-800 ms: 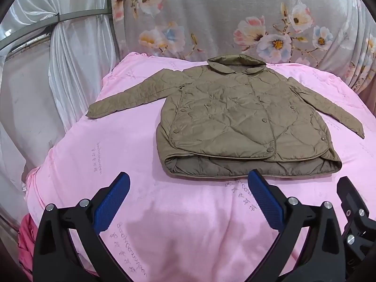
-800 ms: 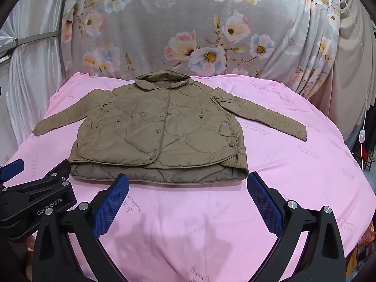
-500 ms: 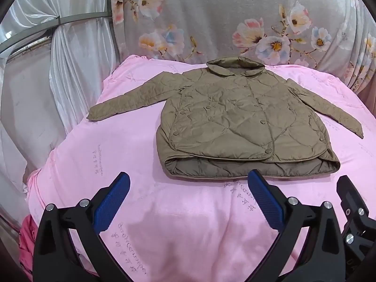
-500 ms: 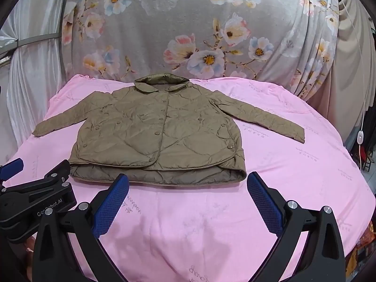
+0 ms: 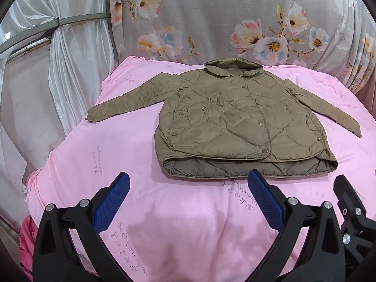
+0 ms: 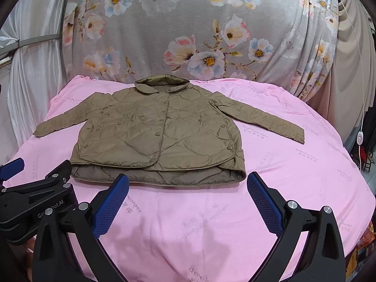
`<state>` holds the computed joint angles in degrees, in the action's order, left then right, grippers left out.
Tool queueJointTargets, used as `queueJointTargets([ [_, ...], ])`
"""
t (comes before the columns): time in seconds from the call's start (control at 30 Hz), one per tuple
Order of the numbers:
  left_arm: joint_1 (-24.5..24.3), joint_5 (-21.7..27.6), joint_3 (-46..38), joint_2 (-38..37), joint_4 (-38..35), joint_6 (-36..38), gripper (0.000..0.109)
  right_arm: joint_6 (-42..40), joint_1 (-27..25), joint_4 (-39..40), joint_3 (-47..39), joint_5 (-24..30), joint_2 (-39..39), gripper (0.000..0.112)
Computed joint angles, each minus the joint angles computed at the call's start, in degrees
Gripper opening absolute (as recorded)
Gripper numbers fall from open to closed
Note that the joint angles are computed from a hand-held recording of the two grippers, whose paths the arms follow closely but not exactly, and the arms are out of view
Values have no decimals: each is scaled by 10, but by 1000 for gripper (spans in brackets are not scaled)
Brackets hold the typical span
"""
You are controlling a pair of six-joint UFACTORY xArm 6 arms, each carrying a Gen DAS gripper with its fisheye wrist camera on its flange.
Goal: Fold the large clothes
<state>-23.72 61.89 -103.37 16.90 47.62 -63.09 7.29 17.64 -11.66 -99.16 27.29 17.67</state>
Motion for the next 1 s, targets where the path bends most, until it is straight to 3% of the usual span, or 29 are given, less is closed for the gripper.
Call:
queueJointTargets([
  [0.93, -15, 14, -24, 14, 5, 2, 95, 10, 0, -5, 4, -8, -3, 98],
  [1.0, -2, -1, -1, 1, 1, 1, 95, 13, -1, -7, 4, -10, -3, 98],
])
